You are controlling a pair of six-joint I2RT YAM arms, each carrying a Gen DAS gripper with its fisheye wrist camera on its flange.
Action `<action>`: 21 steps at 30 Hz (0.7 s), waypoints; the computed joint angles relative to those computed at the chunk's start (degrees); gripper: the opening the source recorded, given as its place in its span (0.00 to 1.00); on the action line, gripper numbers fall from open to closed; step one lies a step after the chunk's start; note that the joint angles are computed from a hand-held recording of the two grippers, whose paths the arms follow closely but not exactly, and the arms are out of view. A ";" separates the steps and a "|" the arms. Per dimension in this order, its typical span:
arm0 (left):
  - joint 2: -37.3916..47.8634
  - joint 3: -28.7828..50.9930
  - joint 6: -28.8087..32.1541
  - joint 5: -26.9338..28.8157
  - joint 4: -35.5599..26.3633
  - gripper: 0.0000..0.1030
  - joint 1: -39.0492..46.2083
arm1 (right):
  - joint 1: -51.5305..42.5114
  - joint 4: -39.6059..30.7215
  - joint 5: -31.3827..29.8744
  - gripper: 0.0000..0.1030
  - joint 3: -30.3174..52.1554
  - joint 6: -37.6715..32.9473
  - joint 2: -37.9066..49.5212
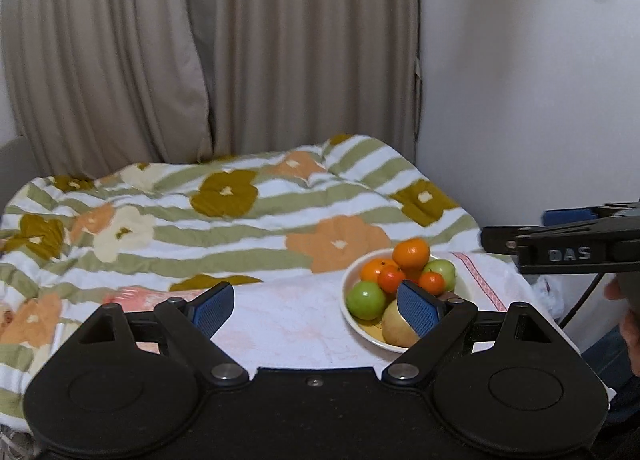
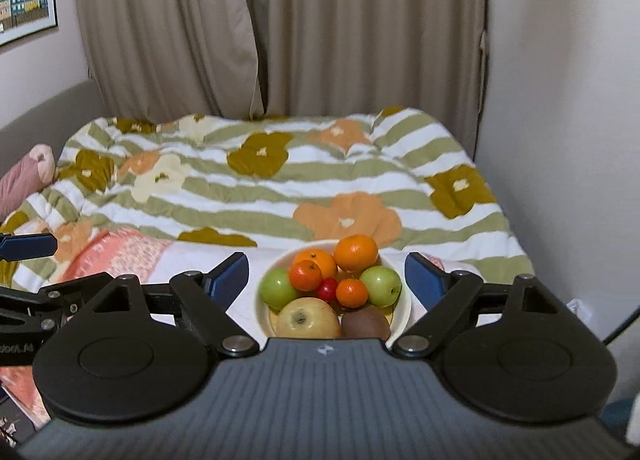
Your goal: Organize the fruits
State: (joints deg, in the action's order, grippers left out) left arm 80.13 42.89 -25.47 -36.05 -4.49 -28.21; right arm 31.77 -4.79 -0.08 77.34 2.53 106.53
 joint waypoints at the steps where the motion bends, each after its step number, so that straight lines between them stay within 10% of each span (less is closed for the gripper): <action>1: -2.12 -0.62 -0.59 -1.01 -1.48 0.89 -0.63 | 0.60 0.02 0.71 0.98 -1.57 0.22 -2.11; 21: -18.77 -7.33 -17.14 -11.35 -22.06 1.00 -10.41 | 11.45 -6.18 13.66 1.00 -18.49 7.00 -21.67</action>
